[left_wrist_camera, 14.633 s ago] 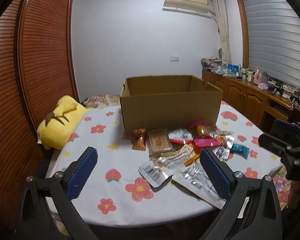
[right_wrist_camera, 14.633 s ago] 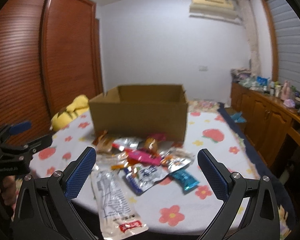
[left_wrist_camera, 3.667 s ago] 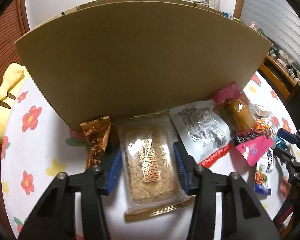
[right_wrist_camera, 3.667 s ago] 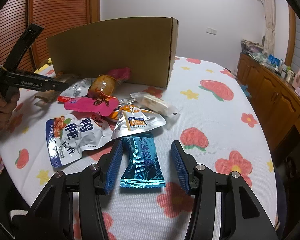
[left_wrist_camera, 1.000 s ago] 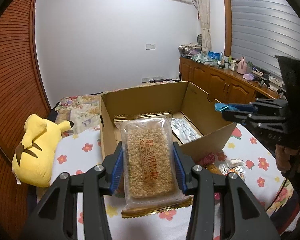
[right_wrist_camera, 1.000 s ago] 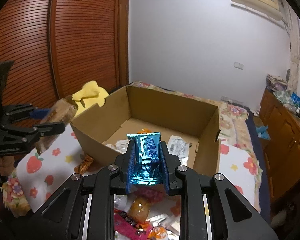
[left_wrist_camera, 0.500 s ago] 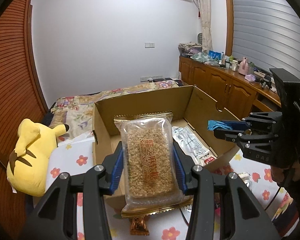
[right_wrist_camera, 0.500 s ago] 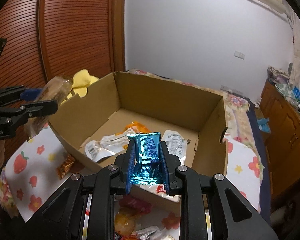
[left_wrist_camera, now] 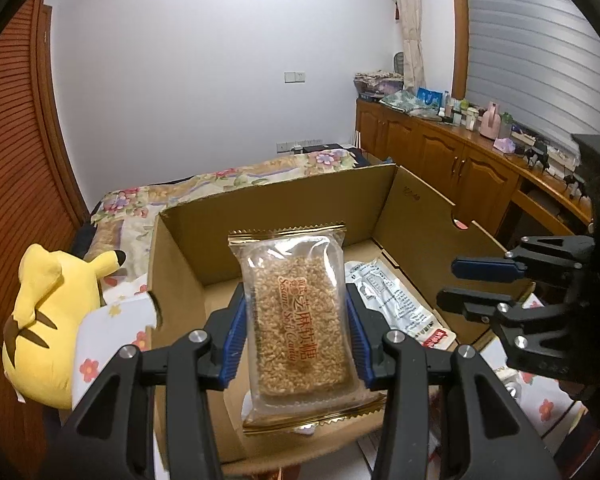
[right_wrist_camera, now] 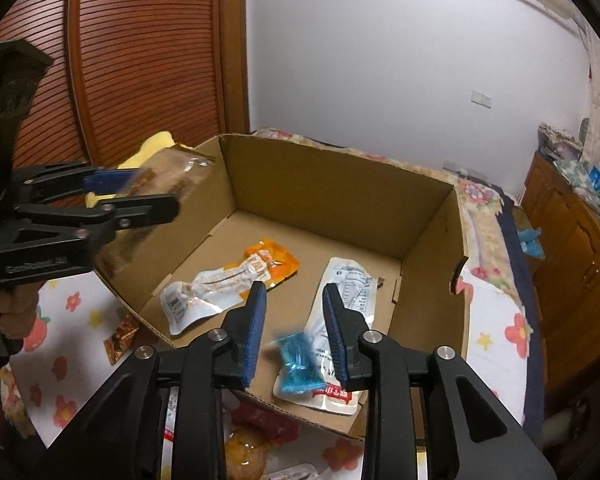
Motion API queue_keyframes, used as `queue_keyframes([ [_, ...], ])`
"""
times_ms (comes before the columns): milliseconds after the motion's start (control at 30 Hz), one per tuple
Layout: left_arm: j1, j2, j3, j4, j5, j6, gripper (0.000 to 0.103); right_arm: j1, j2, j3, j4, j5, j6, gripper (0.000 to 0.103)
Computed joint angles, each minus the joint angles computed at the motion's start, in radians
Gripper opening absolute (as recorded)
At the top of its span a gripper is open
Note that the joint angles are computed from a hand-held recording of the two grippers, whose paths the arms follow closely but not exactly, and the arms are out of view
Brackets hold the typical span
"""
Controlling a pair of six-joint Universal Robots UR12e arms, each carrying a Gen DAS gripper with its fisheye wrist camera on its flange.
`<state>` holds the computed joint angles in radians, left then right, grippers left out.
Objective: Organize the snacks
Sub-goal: 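Carry the sesame bar and blue candy over the box and release both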
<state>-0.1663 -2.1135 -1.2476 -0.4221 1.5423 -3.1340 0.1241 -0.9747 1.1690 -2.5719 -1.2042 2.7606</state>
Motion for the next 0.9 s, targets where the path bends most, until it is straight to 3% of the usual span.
queue_keyframes([
  [300,-0.001,-0.033,0.042,-0.039,0.004,0.0,0.045,-0.009,0.004,-0.005,-0.004,0.009,0.012,0.041],
  [900,-0.011,-0.041,0.057,-0.075,0.041,-0.013,0.049,-0.023,-0.01,0.018,-0.025,0.012,0.035,0.047],
])
